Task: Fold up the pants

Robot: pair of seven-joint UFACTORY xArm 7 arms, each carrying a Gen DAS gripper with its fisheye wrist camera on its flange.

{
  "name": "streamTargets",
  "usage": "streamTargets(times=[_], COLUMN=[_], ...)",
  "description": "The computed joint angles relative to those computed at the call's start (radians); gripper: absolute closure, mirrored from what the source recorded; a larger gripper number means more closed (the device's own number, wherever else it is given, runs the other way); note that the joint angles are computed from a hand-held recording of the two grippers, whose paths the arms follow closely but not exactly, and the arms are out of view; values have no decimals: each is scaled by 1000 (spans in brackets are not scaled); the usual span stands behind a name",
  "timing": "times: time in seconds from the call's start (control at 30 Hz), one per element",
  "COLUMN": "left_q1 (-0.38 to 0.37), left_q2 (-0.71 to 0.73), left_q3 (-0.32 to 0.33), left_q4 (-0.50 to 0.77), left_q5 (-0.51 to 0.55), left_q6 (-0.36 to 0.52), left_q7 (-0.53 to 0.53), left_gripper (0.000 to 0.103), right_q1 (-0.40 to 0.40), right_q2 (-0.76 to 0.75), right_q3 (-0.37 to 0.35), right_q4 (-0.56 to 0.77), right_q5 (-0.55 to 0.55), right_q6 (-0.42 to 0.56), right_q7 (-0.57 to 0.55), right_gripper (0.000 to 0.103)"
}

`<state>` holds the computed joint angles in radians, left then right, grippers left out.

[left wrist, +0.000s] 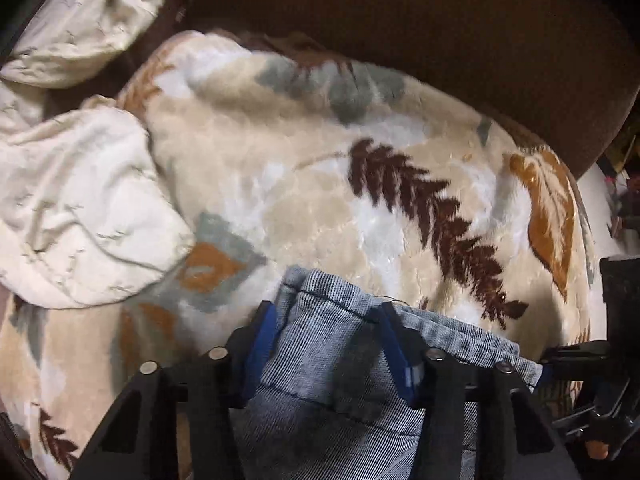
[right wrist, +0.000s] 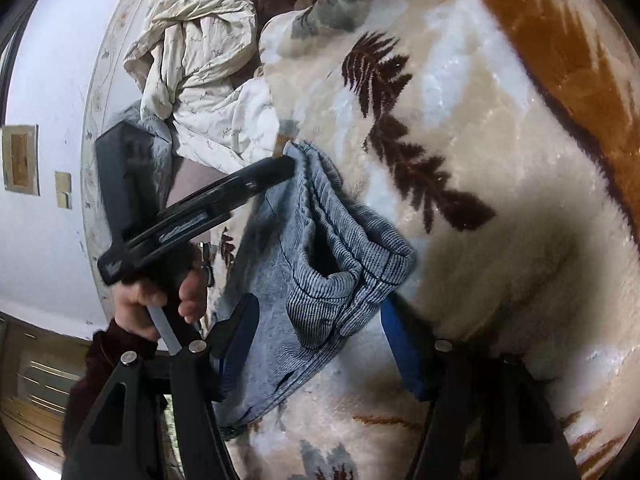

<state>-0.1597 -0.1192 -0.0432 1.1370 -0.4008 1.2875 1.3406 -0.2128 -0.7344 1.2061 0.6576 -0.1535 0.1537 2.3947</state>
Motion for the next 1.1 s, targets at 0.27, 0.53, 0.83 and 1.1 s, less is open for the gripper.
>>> streamTargets(times=[0.27, 0.53, 0.83, 1.1], left_q1=[-1, 0, 9, 54], left_q2=[-20, -83, -108, -73], left_q3=[6, 22, 59, 93], left_q4=[-43, -107, -111, -14], left_q5=[-27, -54, -110, -182], left_q6=[-28, -83, -54, 63], left_q7=[36, 58, 50, 50], left_gripper=[58, 86, 89, 89], right_q1=[-15, -44, -2, -9], right_q2=[11, 41, 78, 99], right_q3=[9, 25, -2, 0], right_q4=[13, 66, 78, 186], right_q5=[-10, -37, -55, -118], right_q6=[19, 106, 172, 321], right_q7=[-8, -50, -56, -136], right_gripper=[39, 40, 80, 86])
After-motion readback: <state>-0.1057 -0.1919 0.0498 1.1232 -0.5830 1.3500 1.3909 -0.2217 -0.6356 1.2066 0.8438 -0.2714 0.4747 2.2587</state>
